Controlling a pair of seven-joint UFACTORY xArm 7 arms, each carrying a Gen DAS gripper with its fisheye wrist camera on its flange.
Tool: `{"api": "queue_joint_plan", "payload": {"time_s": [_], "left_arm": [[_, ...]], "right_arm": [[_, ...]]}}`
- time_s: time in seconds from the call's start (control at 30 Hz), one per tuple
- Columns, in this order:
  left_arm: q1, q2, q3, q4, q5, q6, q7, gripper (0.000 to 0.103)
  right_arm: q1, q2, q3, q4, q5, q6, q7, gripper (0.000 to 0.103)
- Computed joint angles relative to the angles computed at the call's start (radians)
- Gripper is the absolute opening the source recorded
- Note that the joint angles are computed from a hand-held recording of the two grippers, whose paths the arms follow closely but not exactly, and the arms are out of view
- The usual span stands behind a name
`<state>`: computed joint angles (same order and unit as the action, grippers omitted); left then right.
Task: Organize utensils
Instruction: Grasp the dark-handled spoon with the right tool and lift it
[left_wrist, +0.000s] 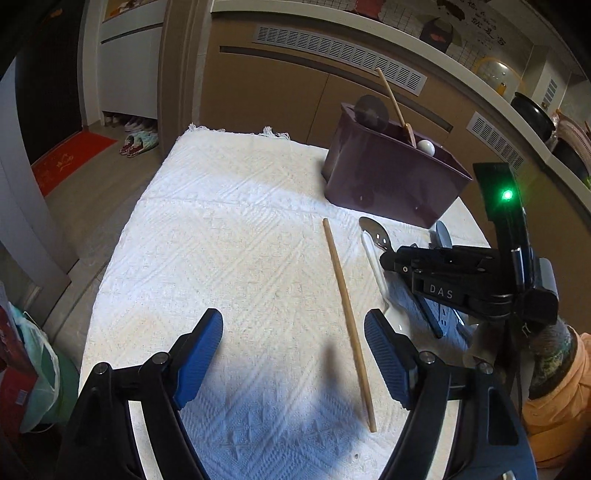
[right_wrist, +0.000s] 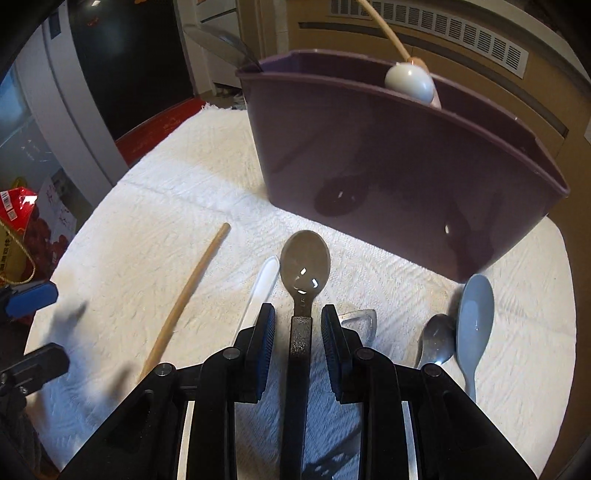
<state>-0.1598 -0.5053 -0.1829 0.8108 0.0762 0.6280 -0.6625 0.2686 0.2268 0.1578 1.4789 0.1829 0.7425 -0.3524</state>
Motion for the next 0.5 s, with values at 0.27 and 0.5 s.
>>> {"api": "queue_joint_plan", "payload": {"time_s": [0.27,0.5], "left_arm": [[-0.013,0.017,0.001,0.019,-0.011,0.01,0.013,0.076],[-0.037,0.055,-0.018,0.081,-0.001,0.041,0.032,0.076]], "right_arm": [[0.01,-0.023,-0.003,-0.034,-0.038,-0.03,0.0,0.013],[-0.041,-0.127,-0.004,-0.111,0.132,-0.006,-0.101,0.013]]}}
